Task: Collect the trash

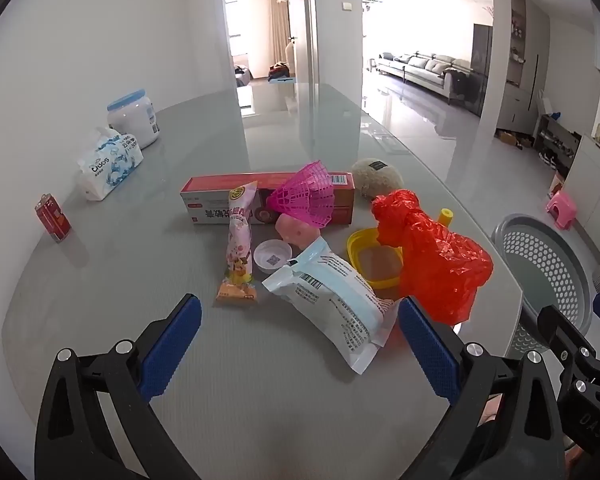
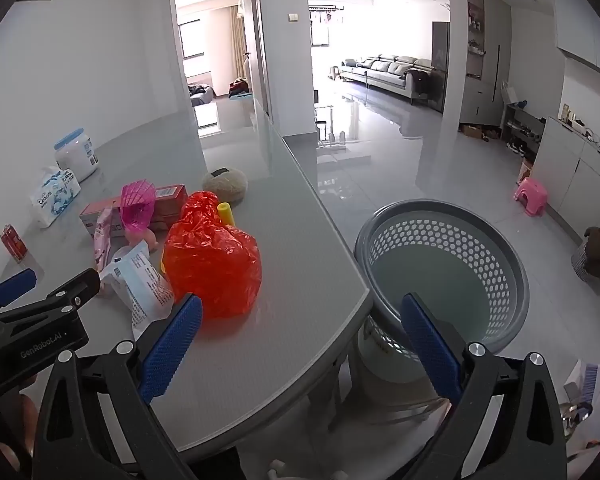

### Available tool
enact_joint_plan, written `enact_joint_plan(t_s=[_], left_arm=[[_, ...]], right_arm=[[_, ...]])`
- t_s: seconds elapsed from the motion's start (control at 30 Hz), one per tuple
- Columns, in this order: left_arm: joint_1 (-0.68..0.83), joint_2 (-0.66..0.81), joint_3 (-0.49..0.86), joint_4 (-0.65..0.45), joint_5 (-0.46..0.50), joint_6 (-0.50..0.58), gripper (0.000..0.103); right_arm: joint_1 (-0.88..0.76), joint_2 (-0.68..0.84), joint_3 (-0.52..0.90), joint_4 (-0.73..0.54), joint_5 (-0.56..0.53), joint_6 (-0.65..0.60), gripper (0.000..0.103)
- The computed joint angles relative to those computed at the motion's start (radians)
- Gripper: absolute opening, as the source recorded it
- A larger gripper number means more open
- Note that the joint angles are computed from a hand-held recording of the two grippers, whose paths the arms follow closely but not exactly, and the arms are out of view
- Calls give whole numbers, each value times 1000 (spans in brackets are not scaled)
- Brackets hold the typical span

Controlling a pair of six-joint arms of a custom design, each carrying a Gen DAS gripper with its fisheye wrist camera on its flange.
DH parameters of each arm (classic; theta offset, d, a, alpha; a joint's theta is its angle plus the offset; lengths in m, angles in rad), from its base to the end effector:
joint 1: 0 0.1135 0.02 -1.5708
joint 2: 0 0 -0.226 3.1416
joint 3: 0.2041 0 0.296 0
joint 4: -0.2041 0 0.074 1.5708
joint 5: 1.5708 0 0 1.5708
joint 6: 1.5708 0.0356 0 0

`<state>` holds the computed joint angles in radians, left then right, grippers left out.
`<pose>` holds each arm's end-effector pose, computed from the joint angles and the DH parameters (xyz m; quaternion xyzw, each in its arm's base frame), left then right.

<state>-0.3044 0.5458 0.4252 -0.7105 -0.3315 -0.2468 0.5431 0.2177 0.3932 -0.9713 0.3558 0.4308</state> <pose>0.1889 -0.0472 0.1760 -0.0331 0.9209 0.0510 0.3849 0.1343 0.0666 0.1953 0.0156 0.9136 0.0292 0.4053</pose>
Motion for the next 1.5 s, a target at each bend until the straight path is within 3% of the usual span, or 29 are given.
enact_joint_plan(t_s=[0.13,0.3,0.5,1.5], left_arm=[[-2,20,8,13,-1,7,97],[41,-60,-10,-11,31,19,97],[24,-78,-10,-26,9,12,97],[-5,-195,-21,-89,-22,5,97]], right_arm=[[23,-6,2,-8,28,8,95],[30,32,2,31,25,14,95],[8,-6,8,-7,1,0,95],[101,-94,21,-95,87,59,95]])
